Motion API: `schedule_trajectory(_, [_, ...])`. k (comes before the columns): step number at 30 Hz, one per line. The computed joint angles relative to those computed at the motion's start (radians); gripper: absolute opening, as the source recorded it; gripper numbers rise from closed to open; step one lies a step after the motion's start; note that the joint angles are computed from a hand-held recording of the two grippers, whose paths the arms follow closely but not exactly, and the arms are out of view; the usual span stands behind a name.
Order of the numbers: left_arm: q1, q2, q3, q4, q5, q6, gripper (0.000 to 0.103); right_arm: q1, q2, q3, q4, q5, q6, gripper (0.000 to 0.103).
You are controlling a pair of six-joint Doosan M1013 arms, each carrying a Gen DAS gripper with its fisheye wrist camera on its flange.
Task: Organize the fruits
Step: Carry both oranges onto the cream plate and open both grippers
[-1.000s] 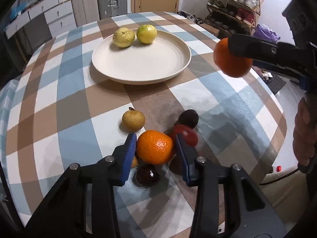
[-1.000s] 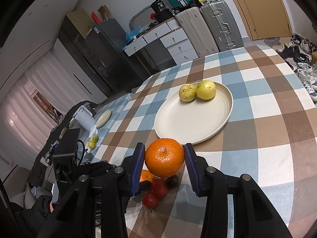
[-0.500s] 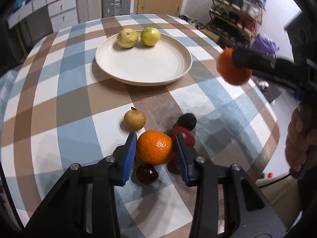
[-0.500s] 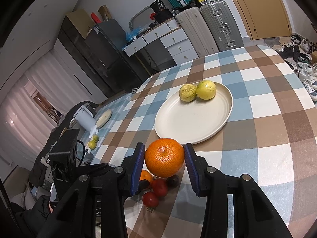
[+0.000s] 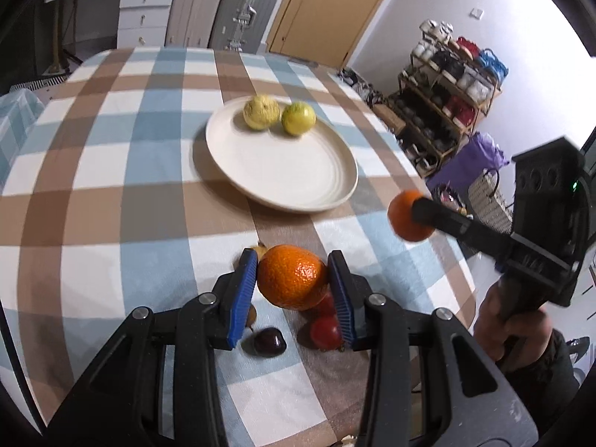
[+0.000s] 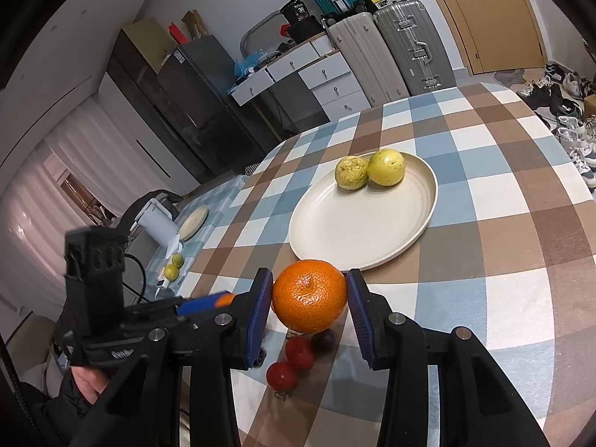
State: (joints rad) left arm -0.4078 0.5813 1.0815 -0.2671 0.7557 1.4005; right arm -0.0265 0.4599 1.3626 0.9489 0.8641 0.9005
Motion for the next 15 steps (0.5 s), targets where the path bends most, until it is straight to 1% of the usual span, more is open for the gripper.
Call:
schedule_trajectory(3, [0.005, 0.006, -0.024, 0.005, -0.001, -0.002, 0.036, 0.002, 0.004, -0.004, 0.006, 0.001, 0.003, 0.041])
schedule_trajectory(8, [0.016, 0.041, -0.103, 0.022, 0.022, -0.010, 0.036, 0.011, 0.014, -0.021, 0.008, -0.004, 0.005, 0.041])
schedule_trajectory(12, [0.032, 0.092, -0.197, 0.010, 0.067, -0.021, 0.036, 0.020, 0.030, -0.047, 0.005, -0.006, 0.014, 0.041])
schedule_trajectory(15, [0.040, 0.141, -0.285, 0.025, 0.112, -0.037, 0.036, 0.028, 0.054, -0.085, -0.014, -0.001, 0.038, 0.041])
